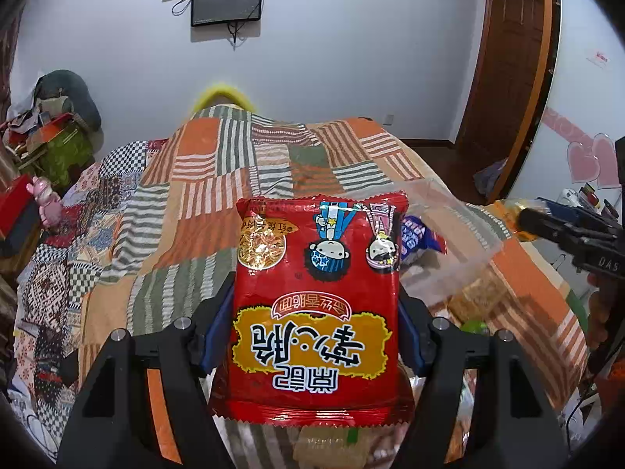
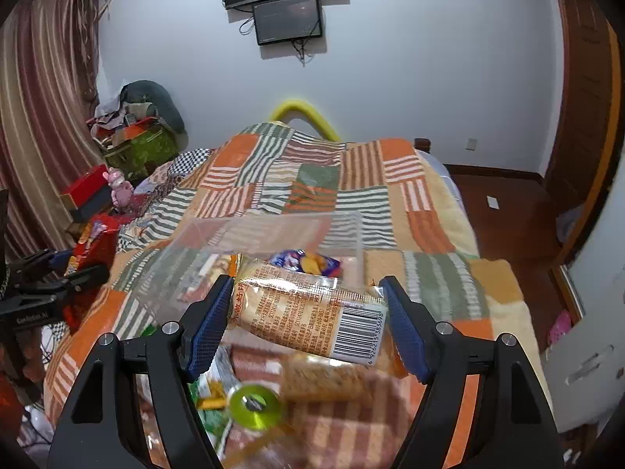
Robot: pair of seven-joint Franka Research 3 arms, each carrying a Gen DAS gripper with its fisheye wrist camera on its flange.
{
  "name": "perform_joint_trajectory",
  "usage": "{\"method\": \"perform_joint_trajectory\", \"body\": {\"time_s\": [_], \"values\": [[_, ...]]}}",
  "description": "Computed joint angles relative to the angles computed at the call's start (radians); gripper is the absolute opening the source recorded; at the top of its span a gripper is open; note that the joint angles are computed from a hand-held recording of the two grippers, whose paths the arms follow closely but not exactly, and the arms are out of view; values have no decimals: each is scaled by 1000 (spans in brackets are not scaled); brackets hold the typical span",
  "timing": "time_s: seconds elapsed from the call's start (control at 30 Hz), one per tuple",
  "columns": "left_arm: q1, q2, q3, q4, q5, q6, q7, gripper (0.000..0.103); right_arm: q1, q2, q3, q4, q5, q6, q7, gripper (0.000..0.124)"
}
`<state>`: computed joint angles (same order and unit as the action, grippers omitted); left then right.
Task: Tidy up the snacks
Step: 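Lower both packs into the clear box and open both tools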
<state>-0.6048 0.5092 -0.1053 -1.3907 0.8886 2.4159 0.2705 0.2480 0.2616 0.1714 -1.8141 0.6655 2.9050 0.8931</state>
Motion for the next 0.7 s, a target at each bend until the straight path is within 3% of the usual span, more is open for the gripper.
{"method": "perform_joint_trajectory", "body": {"time_s": [0.27,0.53,0.7], "values": [[10,132,10,186,-90,-11,94,70,34,78,-8,92,-89,-40,40,73],[0,271,38,379,-196,-50,208,70,66,163,-35,191,-214,-137,121,73],[7,384,35,548,-304,-120,300,70,66,198,-46,244,-263,-206,154,73]]}}
